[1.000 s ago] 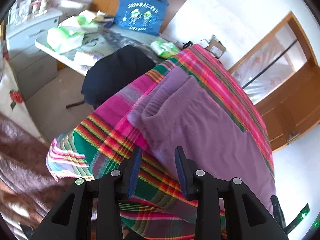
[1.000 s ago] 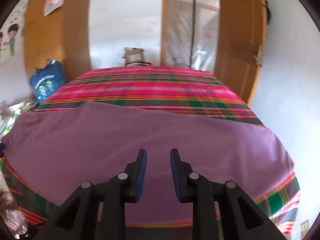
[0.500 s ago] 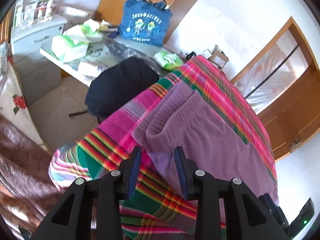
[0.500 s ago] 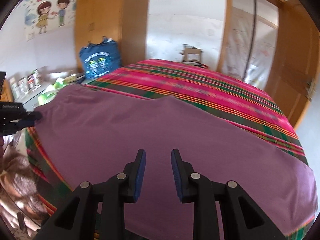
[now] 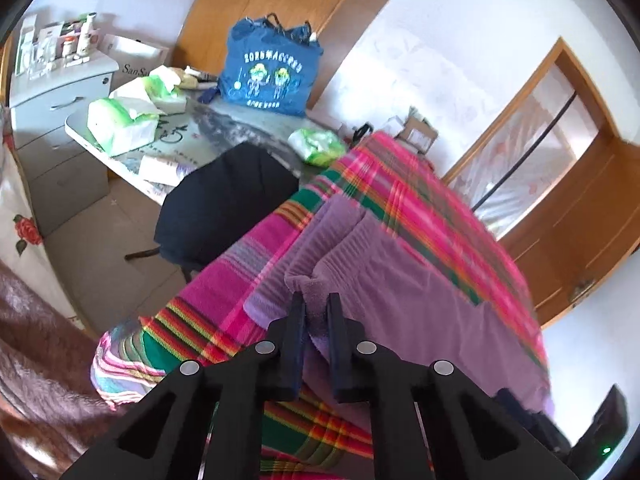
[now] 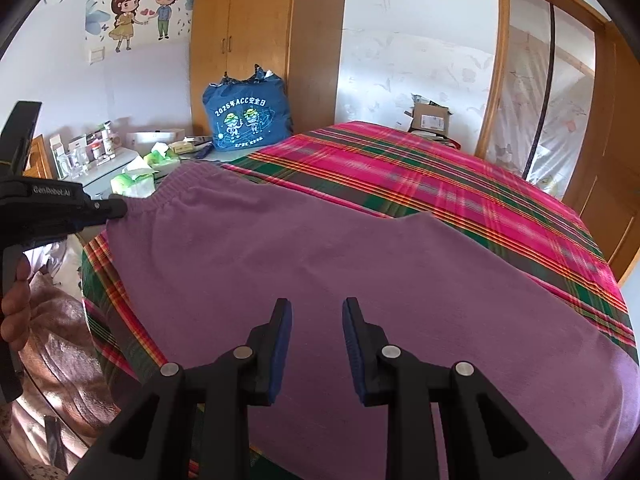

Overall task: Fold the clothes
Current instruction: 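Lower the left gripper onto the ribbed waistband of the purple sweatpants, then close the left gripper on the waistband while the right gripper grasps the waistband beside it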

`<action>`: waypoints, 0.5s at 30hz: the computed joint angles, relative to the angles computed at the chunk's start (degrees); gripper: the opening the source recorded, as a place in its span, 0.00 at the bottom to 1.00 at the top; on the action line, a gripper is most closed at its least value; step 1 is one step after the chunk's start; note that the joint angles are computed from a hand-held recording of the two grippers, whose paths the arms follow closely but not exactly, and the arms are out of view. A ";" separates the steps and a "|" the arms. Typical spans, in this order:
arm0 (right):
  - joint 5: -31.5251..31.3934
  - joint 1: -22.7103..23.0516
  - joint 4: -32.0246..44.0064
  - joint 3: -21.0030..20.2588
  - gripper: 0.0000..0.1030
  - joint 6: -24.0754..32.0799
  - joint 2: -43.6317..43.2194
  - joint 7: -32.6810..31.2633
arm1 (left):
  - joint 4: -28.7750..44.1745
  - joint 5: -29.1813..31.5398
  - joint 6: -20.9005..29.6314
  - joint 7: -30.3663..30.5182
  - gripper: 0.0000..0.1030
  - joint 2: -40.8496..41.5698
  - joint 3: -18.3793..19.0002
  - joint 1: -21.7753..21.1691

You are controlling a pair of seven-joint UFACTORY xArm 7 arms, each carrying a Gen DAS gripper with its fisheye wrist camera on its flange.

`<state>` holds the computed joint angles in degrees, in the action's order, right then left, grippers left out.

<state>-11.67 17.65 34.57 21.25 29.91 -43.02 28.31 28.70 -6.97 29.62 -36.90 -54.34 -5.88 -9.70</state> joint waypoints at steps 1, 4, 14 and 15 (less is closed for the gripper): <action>0.04 0.11 0.16 0.09 0.26 -0.11 0.36 0.00 | -0.13 0.31 -0.03 -0.22 0.09 -0.37 -0.30 0.45; 0.10 0.61 0.61 0.26 0.26 -0.33 1.47 -0.23 | -0.54 1.42 1.23 -0.13 0.09 -0.54 -0.89 1.13; -0.04 3.66 1.40 0.00 0.26 -5.32 4.47 -3.27 | -1.54 -1.20 2.85 0.02 0.20 -0.09 2.05 0.15; -0.03 4.15 1.67 -0.06 0.26 -6.54 5.32 -4.08 | -1.57 -1.20 3.11 -0.01 0.22 -0.27 2.03 0.39</action>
